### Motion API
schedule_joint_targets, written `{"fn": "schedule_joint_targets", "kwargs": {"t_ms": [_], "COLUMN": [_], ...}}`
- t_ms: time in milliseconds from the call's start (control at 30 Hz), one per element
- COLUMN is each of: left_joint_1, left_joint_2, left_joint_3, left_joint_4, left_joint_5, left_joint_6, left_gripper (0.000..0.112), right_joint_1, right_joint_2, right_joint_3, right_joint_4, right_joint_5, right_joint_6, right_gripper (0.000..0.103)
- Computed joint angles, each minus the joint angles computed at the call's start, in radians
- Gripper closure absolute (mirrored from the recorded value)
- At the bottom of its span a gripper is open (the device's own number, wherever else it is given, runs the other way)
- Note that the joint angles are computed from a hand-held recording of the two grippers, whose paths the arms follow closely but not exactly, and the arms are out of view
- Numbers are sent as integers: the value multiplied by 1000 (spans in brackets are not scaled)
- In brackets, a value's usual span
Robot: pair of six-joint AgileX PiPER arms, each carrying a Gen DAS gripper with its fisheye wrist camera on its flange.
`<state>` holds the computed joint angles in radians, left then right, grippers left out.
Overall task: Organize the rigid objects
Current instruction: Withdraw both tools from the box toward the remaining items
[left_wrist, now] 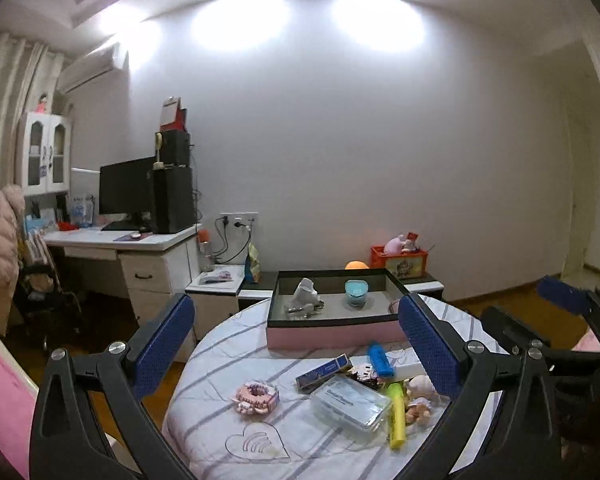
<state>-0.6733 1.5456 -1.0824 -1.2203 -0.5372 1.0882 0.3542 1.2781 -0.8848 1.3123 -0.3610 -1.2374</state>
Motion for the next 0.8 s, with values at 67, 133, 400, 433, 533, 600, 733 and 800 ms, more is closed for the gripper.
{"fn": "schedule_joint_targets", "kwargs": {"t_ms": [67, 133, 400, 433, 533, 600, 733, 800], "left_joint_1": [-8, -10, -10, -10, -8, -2, 33, 60], "left_joint_2": [0, 5, 20, 25, 44, 61, 89, 110], "left_joint_3": [5, 2, 7, 6, 6, 0, 3, -3], "left_joint_4": [-9, -23, -36, -32, -13, -42, -52, -74], "left_joint_5": [-1, 2, 18, 17, 10, 12, 66, 113], "left_joint_6": [9, 26, 41, 34, 18, 52, 35, 53], "left_gripper": [9, 9, 9, 9, 9, 9, 9, 9], "right_joint_1": [15, 22, 40, 39, 24, 14, -37, -64], "right_joint_2": [-9, -15, -4, -1, 15, 22, 51, 69], "right_joint_3": [14, 18, 36, 37, 36, 44, 51, 56], "right_joint_4": [-4, 35, 29, 30, 14, -14, -41, -51], "right_joint_5": [-34, -50, -103, -102, -79, -72, -24, 1], "right_joint_6": [0, -42, -38, -37, -17, 12, 59, 82], "right_gripper": [18, 18, 18, 18, 18, 18, 18, 18]}}
